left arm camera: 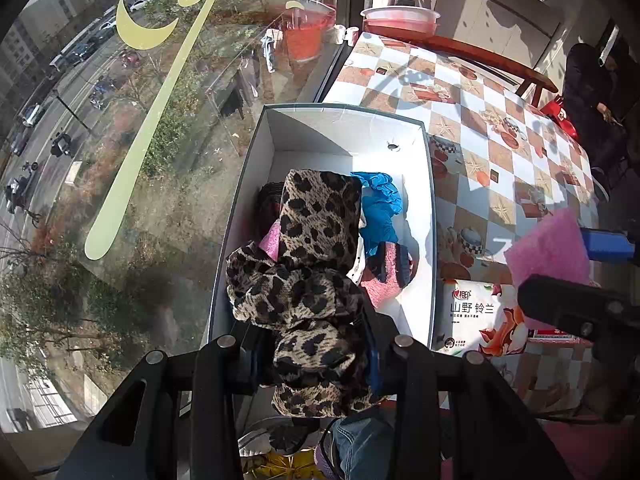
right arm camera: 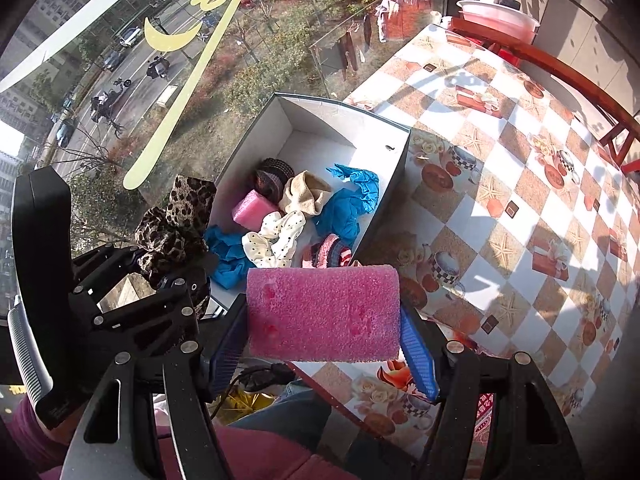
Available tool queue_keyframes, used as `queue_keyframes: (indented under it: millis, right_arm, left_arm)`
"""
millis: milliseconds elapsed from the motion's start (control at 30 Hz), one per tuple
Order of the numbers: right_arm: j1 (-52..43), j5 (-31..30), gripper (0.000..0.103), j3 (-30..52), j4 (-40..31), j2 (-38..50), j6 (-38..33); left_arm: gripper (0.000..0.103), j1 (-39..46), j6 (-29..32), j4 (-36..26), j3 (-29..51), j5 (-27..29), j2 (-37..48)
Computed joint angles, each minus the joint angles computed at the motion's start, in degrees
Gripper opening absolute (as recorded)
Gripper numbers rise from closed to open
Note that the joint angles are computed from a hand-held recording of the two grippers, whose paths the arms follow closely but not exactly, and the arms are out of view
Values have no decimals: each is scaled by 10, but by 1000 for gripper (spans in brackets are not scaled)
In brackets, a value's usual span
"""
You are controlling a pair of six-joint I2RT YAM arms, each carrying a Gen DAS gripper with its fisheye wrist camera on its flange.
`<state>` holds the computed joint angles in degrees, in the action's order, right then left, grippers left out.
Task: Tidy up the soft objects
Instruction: 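Carry the leopard cloth and pink sponge over the box and lower them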
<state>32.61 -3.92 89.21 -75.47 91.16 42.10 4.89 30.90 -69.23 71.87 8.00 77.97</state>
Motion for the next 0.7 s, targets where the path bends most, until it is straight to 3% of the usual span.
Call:
queue_keyframes:
  millis: [700]
  right_arm:
    - [7,-4,71,-4,9,5,8]
  left_arm:
    - [41,2,0,1,-2,-1,0]
